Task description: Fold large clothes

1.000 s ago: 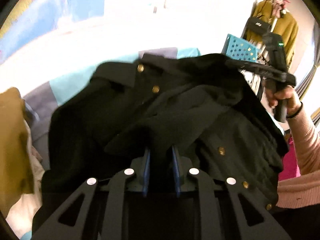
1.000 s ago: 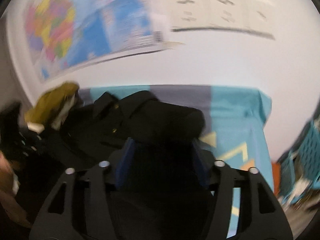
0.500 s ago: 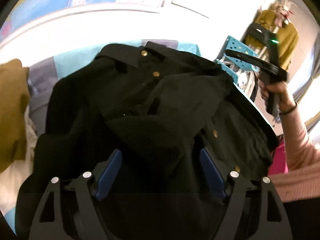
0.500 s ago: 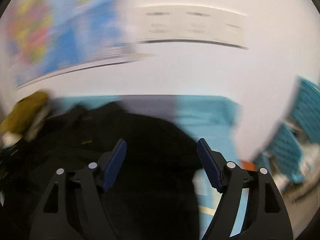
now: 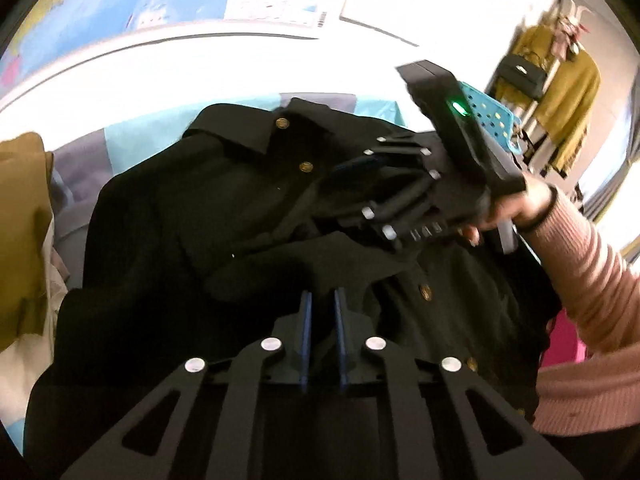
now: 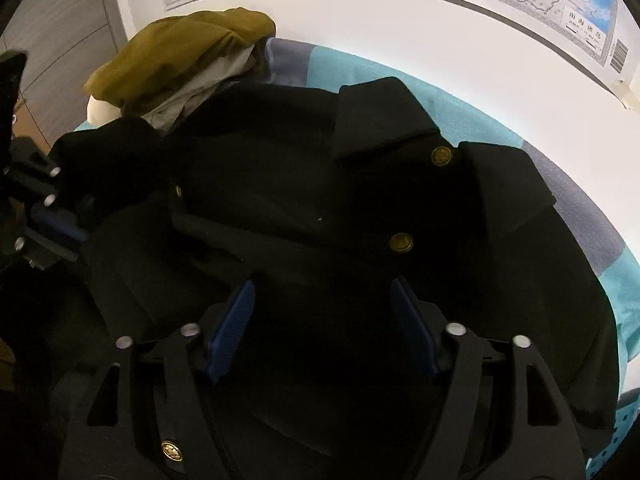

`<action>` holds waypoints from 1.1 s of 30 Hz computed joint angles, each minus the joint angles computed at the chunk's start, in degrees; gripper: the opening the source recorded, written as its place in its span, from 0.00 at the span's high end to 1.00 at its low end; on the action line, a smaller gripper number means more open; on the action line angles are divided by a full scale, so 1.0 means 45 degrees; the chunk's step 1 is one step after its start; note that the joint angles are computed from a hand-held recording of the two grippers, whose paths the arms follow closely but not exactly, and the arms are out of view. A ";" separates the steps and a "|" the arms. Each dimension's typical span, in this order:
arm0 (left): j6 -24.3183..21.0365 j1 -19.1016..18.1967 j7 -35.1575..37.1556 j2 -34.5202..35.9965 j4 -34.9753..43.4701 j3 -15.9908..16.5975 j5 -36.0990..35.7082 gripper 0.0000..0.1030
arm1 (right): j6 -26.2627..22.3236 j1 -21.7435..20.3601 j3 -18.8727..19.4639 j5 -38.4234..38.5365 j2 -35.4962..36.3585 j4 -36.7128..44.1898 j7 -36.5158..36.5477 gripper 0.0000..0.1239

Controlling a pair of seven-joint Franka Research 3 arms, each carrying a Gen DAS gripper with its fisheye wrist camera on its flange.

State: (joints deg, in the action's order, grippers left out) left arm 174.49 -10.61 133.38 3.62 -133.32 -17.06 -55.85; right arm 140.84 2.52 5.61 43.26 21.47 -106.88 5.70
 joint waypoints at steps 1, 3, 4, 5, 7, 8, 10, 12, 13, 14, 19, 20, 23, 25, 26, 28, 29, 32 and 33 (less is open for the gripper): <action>-0.0028 -0.0006 0.0125 -0.0090 -0.0121 -0.0031 -0.0057 0.92 | -0.0235 -0.0059 -0.0015 -0.0034 0.0003 0.0057 -0.0005 0.74; -0.0298 -0.0032 0.0241 -0.0193 -0.0279 0.0028 -0.0170 0.92 | -0.0244 -0.0047 -0.0133 -0.0230 -0.0160 -0.0032 0.0182 0.96; -0.0520 -0.0035 0.0527 -0.0239 -0.0323 0.0070 -0.0366 0.92 | -0.0383 -0.0218 -0.0071 0.0043 -0.0309 -0.0093 -0.0094 0.96; -0.0687 -0.0058 0.0664 -0.0286 -0.0356 0.0139 -0.0475 0.85 | -0.0583 -0.0356 -0.0012 0.0421 -0.0491 -0.0159 -0.0242 0.96; -0.1172 -0.0027 0.0952 -0.0246 -0.0235 0.0323 -0.0971 0.62 | -0.1118 -0.0622 0.0010 0.1233 -0.0746 -0.0070 -0.0458 0.96; -0.1067 -0.0075 0.0602 -0.0155 -0.0177 0.0403 -0.0674 0.51 | -0.1473 -0.0809 0.0038 0.1845 -0.0903 -0.0045 -0.0804 0.97; -0.1226 -0.0007 0.0321 0.0019 0.0037 0.0462 -0.0528 0.41 | -0.1717 -0.0861 -0.0044 0.2605 -0.1022 0.0070 -0.1034 1.00; -0.1500 0.0052 -0.0791 0.0269 0.0351 0.0581 0.0279 0.30 | -0.1915 -0.0812 -0.0156 0.3026 -0.1011 0.0271 -0.1013 1.00; -0.1404 0.0063 -0.1543 0.0403 0.0413 0.0638 0.0965 0.30 | -0.1792 -0.0713 -0.0221 0.3065 -0.0976 0.0343 -0.0832 0.99; -0.1317 0.0058 -0.2552 0.0534 0.0446 0.0735 0.1976 0.30 | -0.1529 -0.0581 -0.0253 0.3018 -0.0954 0.0346 -0.0793 0.97; -0.1631 0.0932 -0.2629 0.0913 0.0744 0.0080 0.1570 0.30 | -0.1211 -0.0007 -0.0219 0.1857 -0.1040 -0.0239 -0.1300 0.54; -0.1657 0.1056 -0.2403 0.0929 0.0774 -0.0040 0.1267 0.33 | -0.0780 0.0188 -0.0208 0.1556 -0.1096 -0.0507 -0.1501 0.55; -0.1587 0.1083 -0.2458 0.0965 0.0802 -0.0077 0.1251 0.43 | 0.0358 0.0783 -0.0156 0.0491 -0.0734 -0.0757 -0.1430 0.56; -0.1300 0.1072 -0.2422 0.0933 0.0738 -0.0150 0.1406 0.54 | 0.0008 0.0728 -0.0048 0.0236 -0.0372 -0.0433 -0.1252 0.80; -0.1128 0.1040 -0.2489 0.0890 0.0689 -0.0172 0.1550 0.65 | -0.0360 0.0652 -0.0006 0.0195 -0.0250 -0.0217 -0.1075 0.87; -0.0636 0.0937 -0.3077 0.0780 0.0549 -0.0127 0.2166 0.77 | -0.0344 0.0432 0.0202 0.0755 -0.0433 -0.0275 -0.1367 0.93; -0.0354 0.0947 -0.3244 0.0682 0.0460 -0.0142 0.2291 0.83 | -0.0546 0.0261 0.0284 0.1178 -0.0568 -0.0251 -0.1580 0.93; 0.0673 0.0944 -0.3989 0.0352 0.0159 -0.0058 0.2976 0.90 | -0.1356 -0.0166 0.0322 0.2760 -0.0800 0.0204 -0.1679 0.94; 0.0822 0.1081 -0.3935 0.0333 0.0175 -0.0130 0.2937 0.90 | -0.1713 -0.0262 0.0292 0.3194 -0.0707 0.0500 -0.1552 0.94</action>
State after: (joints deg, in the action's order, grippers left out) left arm 178.19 -5.74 115.67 5.12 -132.53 -17.65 -42.64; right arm 133.14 1.34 6.92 57.64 18.29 -104.63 -1.28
